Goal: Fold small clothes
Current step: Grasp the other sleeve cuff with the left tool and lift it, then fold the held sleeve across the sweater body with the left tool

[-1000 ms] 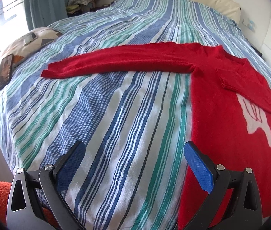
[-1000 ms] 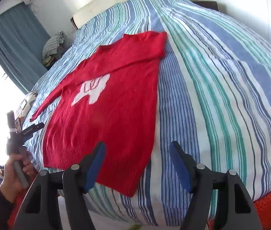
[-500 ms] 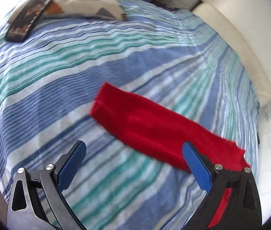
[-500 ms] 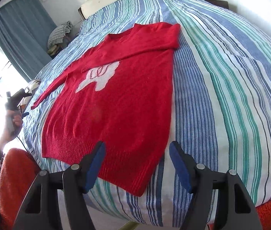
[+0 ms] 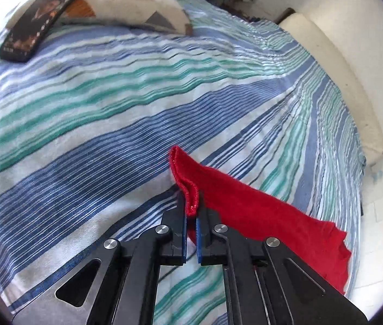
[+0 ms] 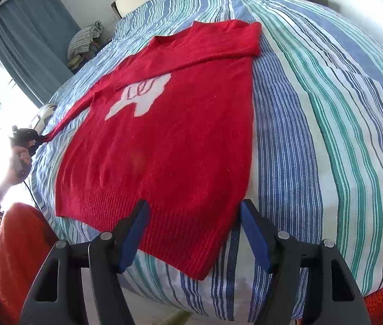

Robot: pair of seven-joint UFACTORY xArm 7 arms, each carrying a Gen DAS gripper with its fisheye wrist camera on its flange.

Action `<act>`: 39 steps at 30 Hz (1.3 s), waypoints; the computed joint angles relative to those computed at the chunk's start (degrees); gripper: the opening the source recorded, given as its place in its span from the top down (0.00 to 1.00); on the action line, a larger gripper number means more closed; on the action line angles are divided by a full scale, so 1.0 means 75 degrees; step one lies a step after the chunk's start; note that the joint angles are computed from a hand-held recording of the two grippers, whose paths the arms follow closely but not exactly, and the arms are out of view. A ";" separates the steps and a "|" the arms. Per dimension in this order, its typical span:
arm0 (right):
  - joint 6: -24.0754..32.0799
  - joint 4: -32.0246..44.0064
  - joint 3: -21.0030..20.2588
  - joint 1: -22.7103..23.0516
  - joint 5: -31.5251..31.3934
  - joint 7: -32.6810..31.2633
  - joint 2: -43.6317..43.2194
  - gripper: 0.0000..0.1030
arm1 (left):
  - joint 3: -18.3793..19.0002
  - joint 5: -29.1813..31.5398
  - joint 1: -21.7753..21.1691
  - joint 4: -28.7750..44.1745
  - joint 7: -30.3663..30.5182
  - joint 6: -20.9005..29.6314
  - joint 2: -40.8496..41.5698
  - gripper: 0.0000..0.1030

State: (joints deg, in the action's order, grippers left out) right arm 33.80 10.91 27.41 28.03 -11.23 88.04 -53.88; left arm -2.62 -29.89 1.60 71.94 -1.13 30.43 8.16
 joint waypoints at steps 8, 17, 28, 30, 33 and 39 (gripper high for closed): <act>-0.0392 -0.0218 0.0011 0.0058 0.0009 0.0137 -0.0262 0.34 | -0.0756 0.1210 -0.1419 0.1370 0.0791 -0.0207 -0.0682 0.97; -0.0166 -0.0361 0.0190 0.0181 -0.0006 0.0461 -0.0810 0.34 | -0.1673 0.3157 -0.4174 0.3081 0.0232 -0.0213 0.0666 0.93; -0.0112 -0.0816 -0.0026 0.0405 0.0107 0.0730 -0.1491 0.34 | -0.1725 0.3855 -0.4671 -0.1928 0.0857 -0.0289 -0.1814 0.23; -0.0169 -0.0842 -0.0075 0.0355 0.0095 0.0705 -0.1478 0.34 | -0.1503 0.3893 -0.4340 -0.2918 0.0832 -0.0026 -0.2637 0.21; -0.0023 -0.0842 -0.0047 0.0297 0.0093 0.0754 -0.1549 0.34 | -0.0881 0.3234 -0.3885 -0.3775 0.0911 0.0370 -0.3509 0.19; 0.0165 -0.0762 -0.0102 0.0268 0.0136 0.0829 -0.1315 0.34 | -0.0431 0.2670 -0.3106 -0.3312 0.1271 -0.0110 -0.3217 0.17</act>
State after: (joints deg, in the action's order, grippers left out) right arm 35.04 5.19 26.64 30.03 -10.21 94.26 -63.74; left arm -5.85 -9.86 -21.70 47.11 8.40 29.61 -15.98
